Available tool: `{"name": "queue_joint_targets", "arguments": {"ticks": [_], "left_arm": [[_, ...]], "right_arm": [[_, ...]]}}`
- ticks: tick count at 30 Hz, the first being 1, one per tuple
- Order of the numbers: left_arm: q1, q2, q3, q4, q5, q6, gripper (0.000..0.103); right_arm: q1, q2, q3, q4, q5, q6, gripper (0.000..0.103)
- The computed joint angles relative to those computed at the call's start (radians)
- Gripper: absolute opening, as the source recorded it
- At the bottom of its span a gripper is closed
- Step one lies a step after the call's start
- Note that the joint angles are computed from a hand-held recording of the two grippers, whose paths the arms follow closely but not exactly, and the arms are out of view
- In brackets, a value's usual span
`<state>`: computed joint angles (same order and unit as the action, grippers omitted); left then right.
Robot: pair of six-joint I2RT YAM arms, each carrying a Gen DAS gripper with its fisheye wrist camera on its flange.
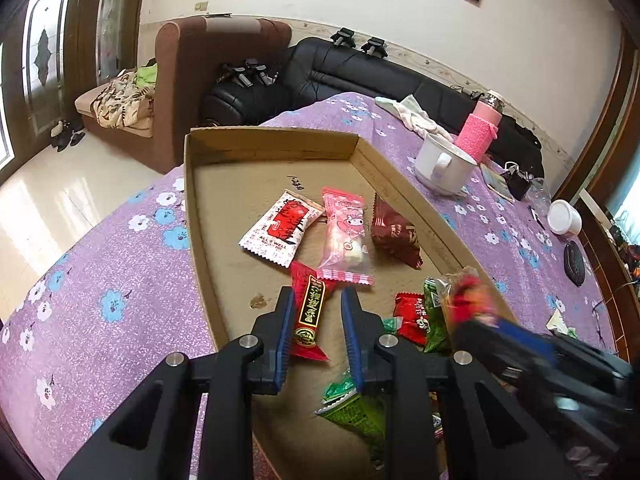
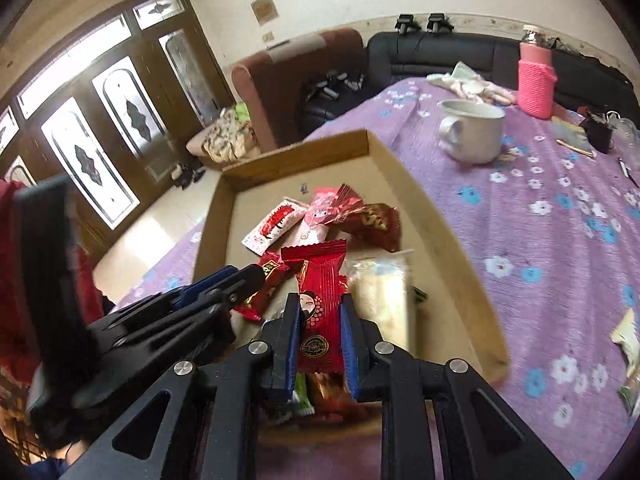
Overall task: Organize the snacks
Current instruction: 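Open both tools to drop the packets into the cardboard box, then move both open tools back to the snacks left on the table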
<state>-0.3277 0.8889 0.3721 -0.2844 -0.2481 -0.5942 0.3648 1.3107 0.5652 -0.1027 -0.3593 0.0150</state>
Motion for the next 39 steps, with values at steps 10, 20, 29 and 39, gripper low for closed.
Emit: {"name": "queue_joint_targets", "arguments": {"ticks": [10, 20, 29, 39], "left_arm": [[-0.04, -0.051, -0.003, -0.028, -0.084, -0.019, 0.051], [-0.268, -0.178, -0.004, -0.082, -0.375, -0.06, 0.079], [-0.369, -0.162, 0.001, -0.055, -0.466, -0.04, 0.082], [-0.504, -0.112, -0.016, 0.024, -0.604, -0.018, 0.091]], "right_arm": [[-0.118, -0.129, -0.058, 0.017, -0.13, -0.005, 0.049], [-0.387, -0.523, -0.131, -0.103, -0.127, -0.076, 0.088], [-0.95, -0.445, -0.025, -0.299, -0.49, -0.344, 0.088], [-1.231, -0.271, 0.004, -0.173, -0.505, -0.589, 0.088]]}}
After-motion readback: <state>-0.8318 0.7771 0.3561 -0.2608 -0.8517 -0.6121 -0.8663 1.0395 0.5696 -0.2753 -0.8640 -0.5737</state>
